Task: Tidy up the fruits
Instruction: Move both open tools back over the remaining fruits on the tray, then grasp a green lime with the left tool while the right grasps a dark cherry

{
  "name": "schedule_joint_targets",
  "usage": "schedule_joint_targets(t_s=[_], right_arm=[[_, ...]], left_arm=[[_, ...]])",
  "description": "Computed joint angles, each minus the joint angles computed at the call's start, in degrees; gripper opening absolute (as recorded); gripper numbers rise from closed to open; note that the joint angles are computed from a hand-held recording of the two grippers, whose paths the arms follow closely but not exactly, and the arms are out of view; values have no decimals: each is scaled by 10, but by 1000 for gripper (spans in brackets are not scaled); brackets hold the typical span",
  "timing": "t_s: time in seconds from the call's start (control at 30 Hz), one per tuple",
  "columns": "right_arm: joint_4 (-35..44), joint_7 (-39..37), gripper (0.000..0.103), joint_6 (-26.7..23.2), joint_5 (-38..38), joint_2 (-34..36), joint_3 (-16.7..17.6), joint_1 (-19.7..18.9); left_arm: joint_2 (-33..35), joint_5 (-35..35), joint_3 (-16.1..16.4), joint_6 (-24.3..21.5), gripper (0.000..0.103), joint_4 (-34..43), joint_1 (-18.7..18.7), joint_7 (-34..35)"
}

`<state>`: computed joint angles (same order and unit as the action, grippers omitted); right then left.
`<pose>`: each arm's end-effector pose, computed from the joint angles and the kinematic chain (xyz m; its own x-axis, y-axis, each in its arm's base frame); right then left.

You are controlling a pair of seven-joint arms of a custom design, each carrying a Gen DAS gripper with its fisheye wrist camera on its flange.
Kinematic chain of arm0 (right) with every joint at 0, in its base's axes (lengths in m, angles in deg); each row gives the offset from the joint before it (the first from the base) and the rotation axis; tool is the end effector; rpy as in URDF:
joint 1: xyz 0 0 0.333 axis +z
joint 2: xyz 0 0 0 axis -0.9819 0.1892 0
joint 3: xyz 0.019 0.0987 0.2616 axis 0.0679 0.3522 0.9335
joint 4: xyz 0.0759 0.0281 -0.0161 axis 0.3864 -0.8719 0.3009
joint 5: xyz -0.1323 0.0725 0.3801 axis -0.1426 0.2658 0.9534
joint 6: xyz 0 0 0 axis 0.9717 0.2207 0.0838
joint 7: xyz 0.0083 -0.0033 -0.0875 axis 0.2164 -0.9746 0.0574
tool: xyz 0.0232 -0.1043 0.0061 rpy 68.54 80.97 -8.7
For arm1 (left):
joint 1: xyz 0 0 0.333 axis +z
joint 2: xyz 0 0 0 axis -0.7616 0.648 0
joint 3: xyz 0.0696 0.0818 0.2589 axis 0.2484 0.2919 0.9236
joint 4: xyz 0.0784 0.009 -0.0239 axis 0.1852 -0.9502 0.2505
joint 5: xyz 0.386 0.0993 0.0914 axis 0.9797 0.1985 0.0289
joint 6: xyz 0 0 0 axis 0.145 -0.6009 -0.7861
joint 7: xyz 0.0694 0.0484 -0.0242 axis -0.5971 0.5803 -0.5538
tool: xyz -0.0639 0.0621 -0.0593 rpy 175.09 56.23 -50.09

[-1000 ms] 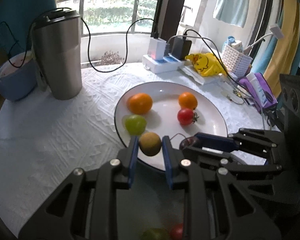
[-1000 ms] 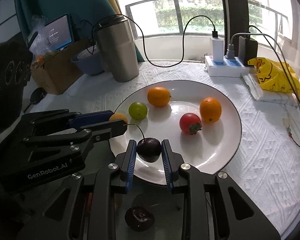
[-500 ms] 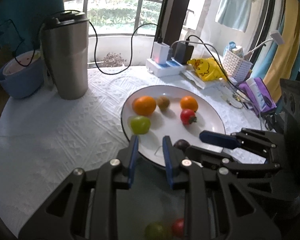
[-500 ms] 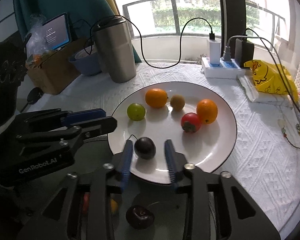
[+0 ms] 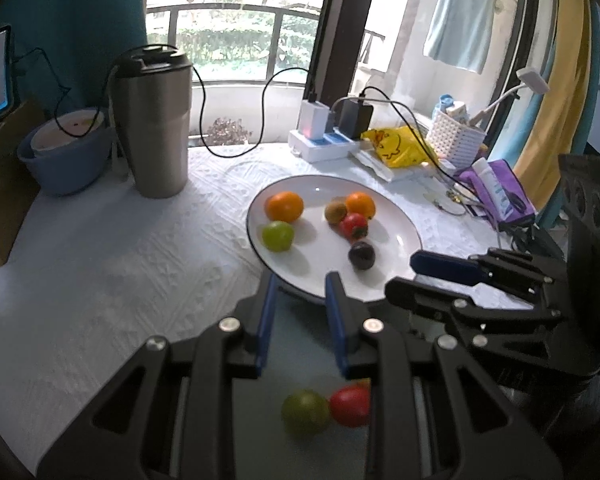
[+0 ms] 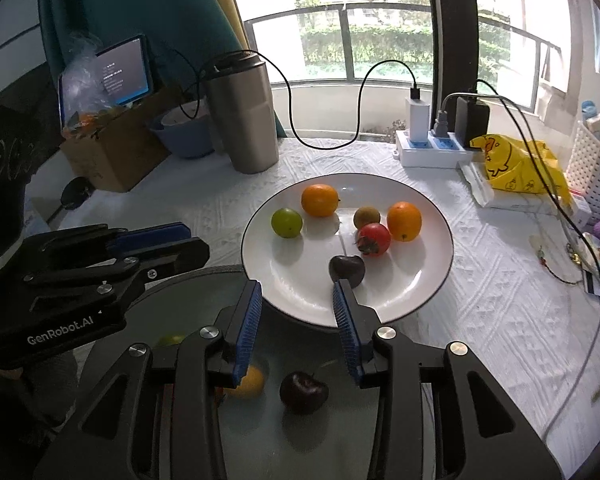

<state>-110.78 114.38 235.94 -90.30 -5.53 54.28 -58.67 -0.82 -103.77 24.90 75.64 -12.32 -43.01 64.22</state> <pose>0.6561 0.2226 0.4884 0.0590 -0.9877 -0.1450 -0.6934 0.0639 -0.7177 0.7122 -0.0913 0.5060 -0.6193 -0.7626 0.1868 -0.6093 0.3167 -0.7270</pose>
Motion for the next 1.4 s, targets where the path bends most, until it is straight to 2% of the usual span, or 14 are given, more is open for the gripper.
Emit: schedule_joint_targets(t_s=[0.2, 0.6, 0.93, 1.13, 1.4], right_arm=[[-37, 44, 40, 4, -41, -31, -7, 10], [-101, 104, 40, 9, -90, -76, 13, -6], [-129, 112, 40, 17, -89, -85, 27, -14], [-137, 111, 40, 19, -81, -83, 29, -13], [-128, 94, 40, 17, -58, -71, 28, -13]], left_arm=[[-29, -26, 3, 2, 26, -38, 6, 22], [-86, -64, 30, 2, 27, -115, -2, 53], [-103, -66, 46, 5, 29, -151, -11, 55], [-104, -63, 50, 4, 40, -161, -12, 51], [-91, -46, 49, -2, 40, -151, -11, 39]])
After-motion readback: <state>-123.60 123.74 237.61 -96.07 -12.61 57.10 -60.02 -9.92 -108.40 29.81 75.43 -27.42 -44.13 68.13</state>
